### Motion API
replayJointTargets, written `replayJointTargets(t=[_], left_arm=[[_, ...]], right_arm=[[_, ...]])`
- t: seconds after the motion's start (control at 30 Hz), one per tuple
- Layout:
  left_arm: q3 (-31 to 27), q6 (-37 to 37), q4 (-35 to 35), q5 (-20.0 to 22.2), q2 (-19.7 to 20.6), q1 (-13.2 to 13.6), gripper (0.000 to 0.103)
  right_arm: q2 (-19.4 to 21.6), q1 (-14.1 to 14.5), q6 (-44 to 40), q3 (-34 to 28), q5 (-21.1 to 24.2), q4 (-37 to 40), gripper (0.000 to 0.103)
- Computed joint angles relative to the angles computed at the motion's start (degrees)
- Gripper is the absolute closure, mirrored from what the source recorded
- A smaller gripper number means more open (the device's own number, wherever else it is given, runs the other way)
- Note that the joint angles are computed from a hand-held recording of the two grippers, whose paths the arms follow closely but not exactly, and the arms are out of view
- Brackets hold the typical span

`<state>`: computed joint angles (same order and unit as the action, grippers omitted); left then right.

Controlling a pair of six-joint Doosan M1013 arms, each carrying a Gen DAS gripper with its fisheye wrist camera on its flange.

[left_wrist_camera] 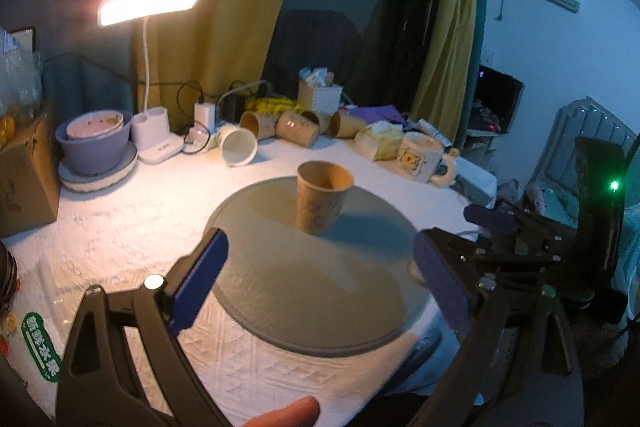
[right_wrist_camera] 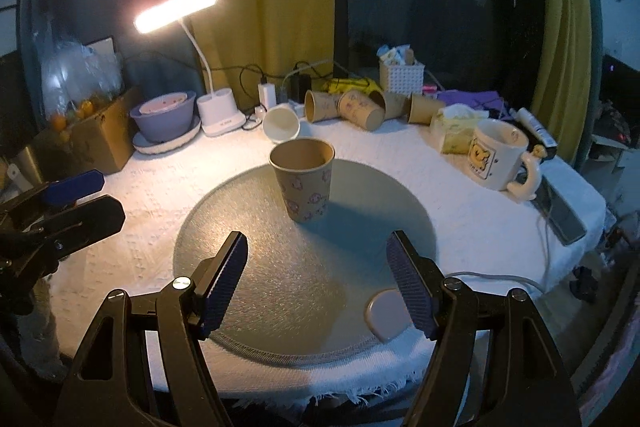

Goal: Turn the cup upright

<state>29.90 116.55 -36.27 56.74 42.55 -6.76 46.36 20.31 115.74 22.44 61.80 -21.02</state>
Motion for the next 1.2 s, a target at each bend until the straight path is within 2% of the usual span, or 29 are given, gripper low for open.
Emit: replayJointTargets(t=[0.37,0.67,1.2], left_arm=[[3.69,4.4,-4.37,-4.34,-3.38,0.18,0.008],[4.72,5.61,-4.56,-6.98,-5.09,0.29,0.008],[9.09,10.5,-7.05,-13.7,-8.84,0.62,0.008]], right_arm=[[-3.72,1.61,4.38,4.12,-3.02,-5.96,0.028],[-6.32,2.7,7.43,6.59,-5.74,-10.96,0.028],[-8.56,4.03,10.9,7.59,-8.58,-15.35,0.028]])
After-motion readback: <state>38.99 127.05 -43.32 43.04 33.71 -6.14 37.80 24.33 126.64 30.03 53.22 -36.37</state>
